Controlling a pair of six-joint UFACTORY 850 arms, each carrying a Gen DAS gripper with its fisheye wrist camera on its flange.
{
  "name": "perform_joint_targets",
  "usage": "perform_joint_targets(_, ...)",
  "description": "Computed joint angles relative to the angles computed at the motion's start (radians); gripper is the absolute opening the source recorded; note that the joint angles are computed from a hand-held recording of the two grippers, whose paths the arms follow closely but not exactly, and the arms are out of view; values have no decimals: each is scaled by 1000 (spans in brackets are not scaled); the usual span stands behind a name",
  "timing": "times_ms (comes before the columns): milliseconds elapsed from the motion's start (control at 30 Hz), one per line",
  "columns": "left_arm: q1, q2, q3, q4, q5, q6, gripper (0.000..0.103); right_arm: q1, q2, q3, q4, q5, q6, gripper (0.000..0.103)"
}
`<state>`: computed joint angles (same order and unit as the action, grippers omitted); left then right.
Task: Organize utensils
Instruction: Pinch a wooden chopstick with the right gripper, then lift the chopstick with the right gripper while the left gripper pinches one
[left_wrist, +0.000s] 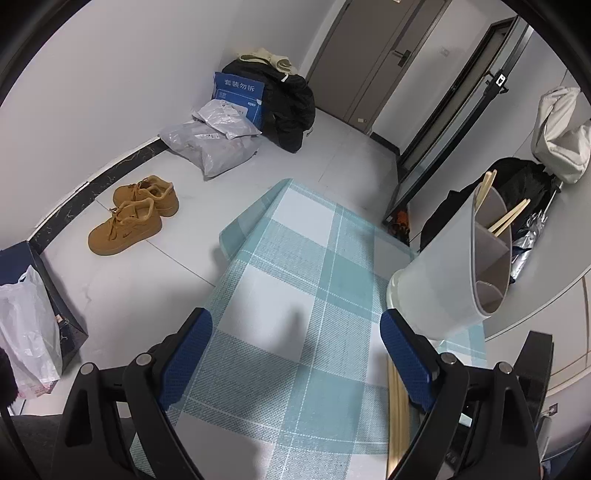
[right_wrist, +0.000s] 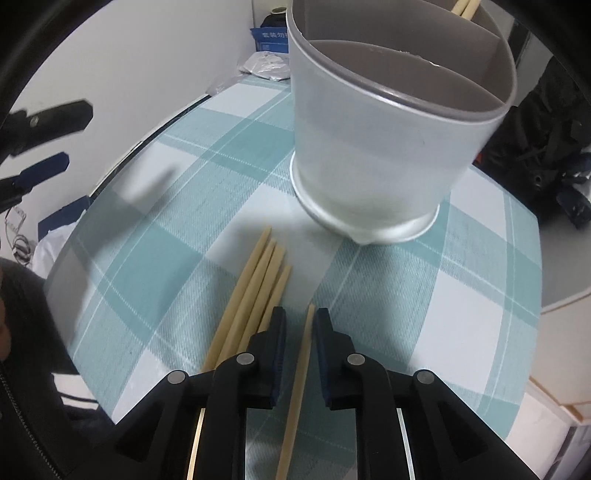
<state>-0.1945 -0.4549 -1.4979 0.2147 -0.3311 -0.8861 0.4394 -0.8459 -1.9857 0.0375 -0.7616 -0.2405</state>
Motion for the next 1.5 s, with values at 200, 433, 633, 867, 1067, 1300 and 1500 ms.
perform_joint_targets(200,-22,-18,-18,-13,-40,71,89,-43,10,9,176,41,-71,4)
perform_joint_targets(433,-59,-68,-82,-222,-144,382,89,-140,88,106,581,151,-242,4)
perform_joint_targets(633,-87,-105,-134,-228,-240,412,89,-204,131,180,944,175,-385,4)
perform_joint_targets(867,-113,-159,-202,-160,-351,415,89,-261,168,285,1216,190,-530,4)
perform_joint_targets(1067,-129,-183,-238,-74,-411,379,90,-283,199,315,1312,208,-610,4)
perform_joint_targets(1300,-119,-235,-319,-65,-514,366,91,-295,235,359,1455,238,-774,4)
perform_joint_targets(1500,-111,-259,-356,-88,-537,417,89,-299,243,368,1490,246,-816,4)
